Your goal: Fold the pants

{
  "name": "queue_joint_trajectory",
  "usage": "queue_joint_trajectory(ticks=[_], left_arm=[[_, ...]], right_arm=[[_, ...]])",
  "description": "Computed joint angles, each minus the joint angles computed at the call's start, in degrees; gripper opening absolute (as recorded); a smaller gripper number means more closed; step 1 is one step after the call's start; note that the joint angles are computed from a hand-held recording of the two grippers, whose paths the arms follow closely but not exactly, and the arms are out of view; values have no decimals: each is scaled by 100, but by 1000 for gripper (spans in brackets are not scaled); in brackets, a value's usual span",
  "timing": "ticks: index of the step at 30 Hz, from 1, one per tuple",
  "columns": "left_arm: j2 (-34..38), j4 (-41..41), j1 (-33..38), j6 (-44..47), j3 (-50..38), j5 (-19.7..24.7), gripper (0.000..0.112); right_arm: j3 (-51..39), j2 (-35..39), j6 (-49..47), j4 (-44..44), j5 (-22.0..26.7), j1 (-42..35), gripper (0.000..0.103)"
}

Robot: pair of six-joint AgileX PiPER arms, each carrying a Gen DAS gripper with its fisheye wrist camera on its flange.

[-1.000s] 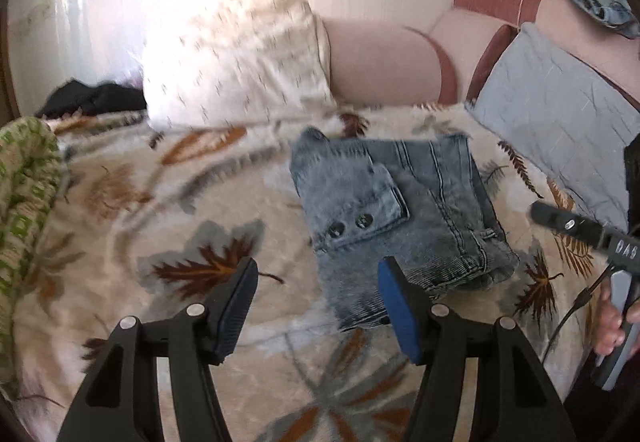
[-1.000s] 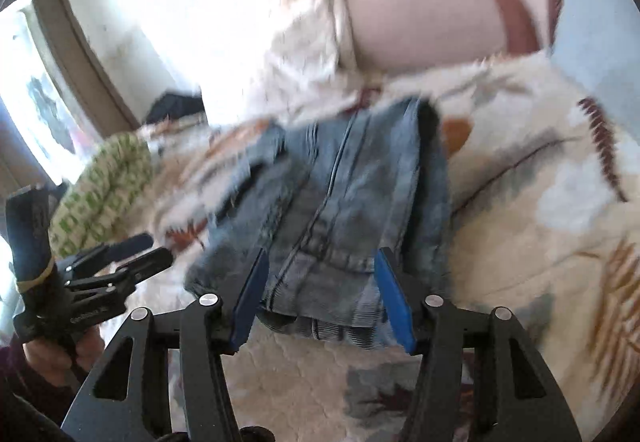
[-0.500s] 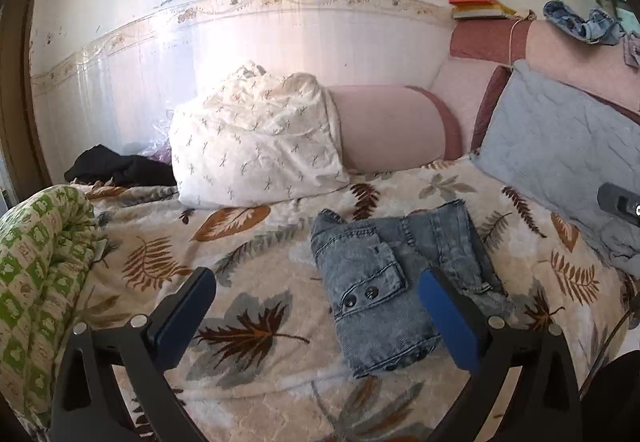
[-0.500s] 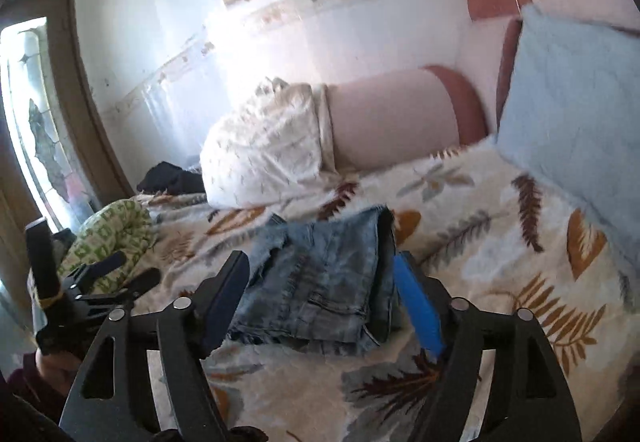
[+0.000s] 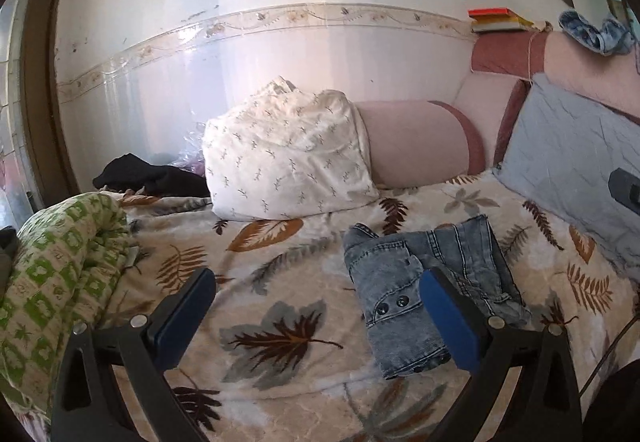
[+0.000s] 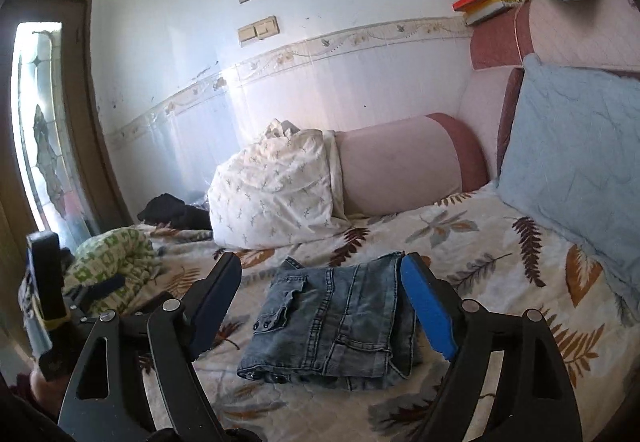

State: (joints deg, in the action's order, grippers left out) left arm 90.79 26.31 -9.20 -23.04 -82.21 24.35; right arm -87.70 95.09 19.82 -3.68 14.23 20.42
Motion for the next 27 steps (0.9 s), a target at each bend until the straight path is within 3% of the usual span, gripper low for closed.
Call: queue_joint_trajectory(ticks=[3, 5, 15, 22, 25, 27], left_arm=[[-111, -137, 77, 122, 74, -23, 103], [-188, -101, 111, 100, 148, -59, 103], [-583, -1236, 479, 1018, 406, -197, 103], [-752, -1489, 560, 1391, 859, -679, 103], [-620, -1757, 565, 1444, 693, -405, 103], [-625, -1487, 466, 1053, 539, -113, 103]], right_arm=[[-26, -72, 223, -195, 39, 104, 82], [-1, -137, 851, -825, 22, 216, 82], [-260, -231, 2061, -2204, 455, 751, 83], [-366, -453, 3066, -3182, 988, 1185, 83], [-251, -755, 2888, -3068, 1315, 1294, 84], [-37, -1039, 3125, -3449, 1555, 1398, 84]])
